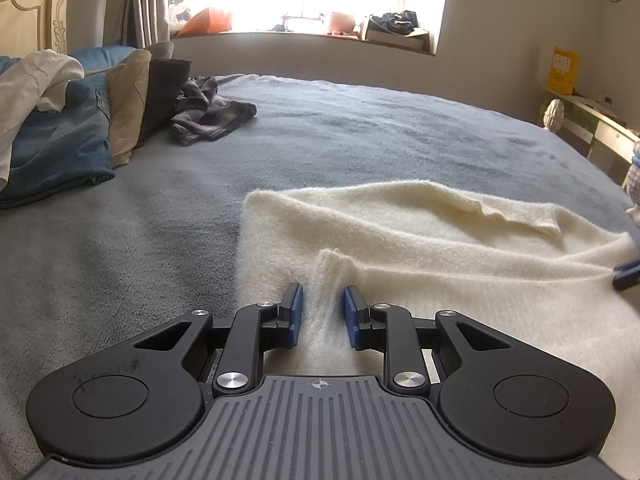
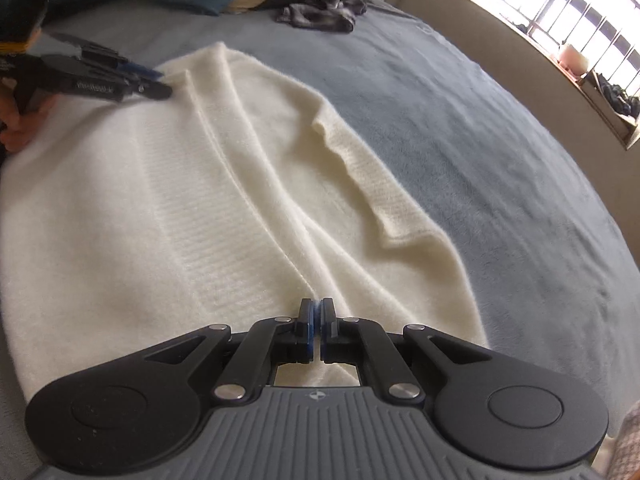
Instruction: Fold clothes
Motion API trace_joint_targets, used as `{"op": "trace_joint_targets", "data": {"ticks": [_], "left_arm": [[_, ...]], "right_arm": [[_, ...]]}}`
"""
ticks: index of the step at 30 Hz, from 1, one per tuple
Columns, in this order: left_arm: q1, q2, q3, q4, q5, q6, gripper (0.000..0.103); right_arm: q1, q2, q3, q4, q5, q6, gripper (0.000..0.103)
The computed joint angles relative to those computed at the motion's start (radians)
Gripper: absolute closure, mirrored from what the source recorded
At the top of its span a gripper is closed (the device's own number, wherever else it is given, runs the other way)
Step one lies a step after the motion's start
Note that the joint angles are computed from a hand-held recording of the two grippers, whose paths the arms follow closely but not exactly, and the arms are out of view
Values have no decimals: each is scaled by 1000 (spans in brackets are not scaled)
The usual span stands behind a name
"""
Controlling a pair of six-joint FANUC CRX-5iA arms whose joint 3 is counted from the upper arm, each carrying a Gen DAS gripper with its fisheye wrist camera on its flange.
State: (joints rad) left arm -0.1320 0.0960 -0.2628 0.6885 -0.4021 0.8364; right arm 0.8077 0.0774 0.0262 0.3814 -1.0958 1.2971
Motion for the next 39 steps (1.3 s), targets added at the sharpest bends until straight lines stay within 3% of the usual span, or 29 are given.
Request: {"op": "trace_joint_targets", "data": {"ticks": [4,6,14,18,25,34,36,39], "left_arm": [[-1,0,3,-15,2,11,79],[-1,0,4,-17,0,14,79],[-1,2,13,-41,-3,31,79],[-2,3,20,-62,-6,47,79],[-1,3,26,-82,-10,57,79],[-2,2,21,-66,-7,42,79],[-2,1,17,-57,-5,35,79],[-2,1,10,-38,-1,21,79]], "right_arm": [[-10,-4,-29,-2,35,-62,97],[-40,-31,-20,-61,38,-116,77],[-185,-209,-87,-205,74,-333,74],[-156,-238,-109,-198,42,-281,75],[-33,-203,-154,-15,19,-75,75],[-65,-82,-42,-120,-75,277,77],[-74,-76,-27,-135,-82,262,99],[-65,-105,-68,-90,-58,175,100]]}}
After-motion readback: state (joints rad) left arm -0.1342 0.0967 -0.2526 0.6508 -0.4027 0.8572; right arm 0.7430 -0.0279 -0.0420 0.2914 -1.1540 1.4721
